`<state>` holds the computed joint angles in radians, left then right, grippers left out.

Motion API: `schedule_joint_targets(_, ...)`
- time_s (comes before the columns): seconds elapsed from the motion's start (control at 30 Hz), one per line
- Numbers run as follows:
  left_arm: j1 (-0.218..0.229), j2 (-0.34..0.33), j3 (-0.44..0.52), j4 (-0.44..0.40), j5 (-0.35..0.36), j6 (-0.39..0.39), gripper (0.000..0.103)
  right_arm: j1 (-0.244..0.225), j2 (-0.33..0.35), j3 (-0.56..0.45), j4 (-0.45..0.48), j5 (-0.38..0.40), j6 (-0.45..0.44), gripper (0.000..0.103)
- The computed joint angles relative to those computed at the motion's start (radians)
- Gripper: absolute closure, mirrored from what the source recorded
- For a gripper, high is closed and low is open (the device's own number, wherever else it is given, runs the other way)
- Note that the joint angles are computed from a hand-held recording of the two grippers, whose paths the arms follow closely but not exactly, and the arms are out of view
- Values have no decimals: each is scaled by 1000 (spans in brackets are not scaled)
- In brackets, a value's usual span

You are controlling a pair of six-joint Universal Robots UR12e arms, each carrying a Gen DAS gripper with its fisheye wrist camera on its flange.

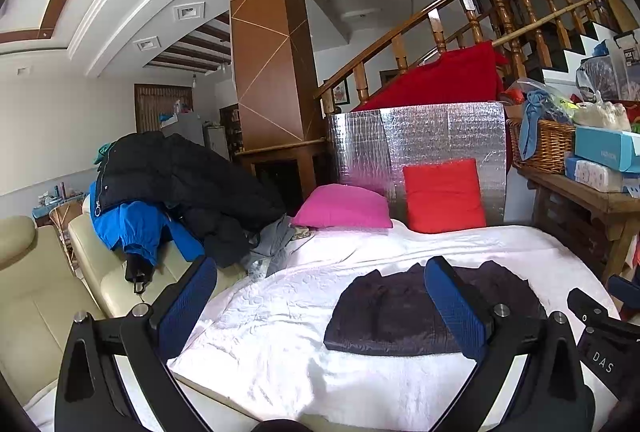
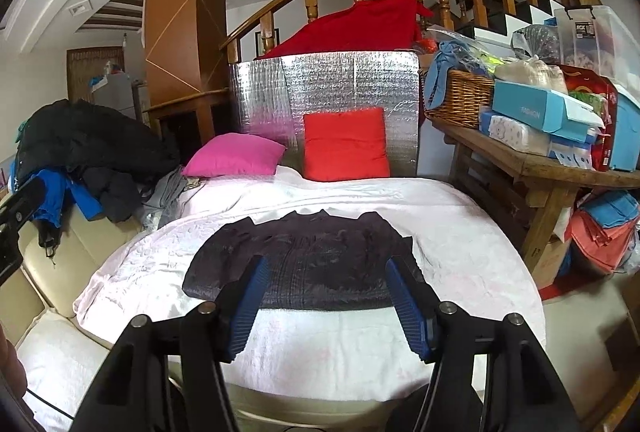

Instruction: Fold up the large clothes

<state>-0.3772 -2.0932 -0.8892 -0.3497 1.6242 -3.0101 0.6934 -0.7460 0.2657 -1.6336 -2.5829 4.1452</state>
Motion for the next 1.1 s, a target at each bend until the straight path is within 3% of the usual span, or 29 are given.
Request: schedule_joint_targets(1.1,-1,-2,7,-40,4,5,0,-6,-11,29,-20,31,4,38)
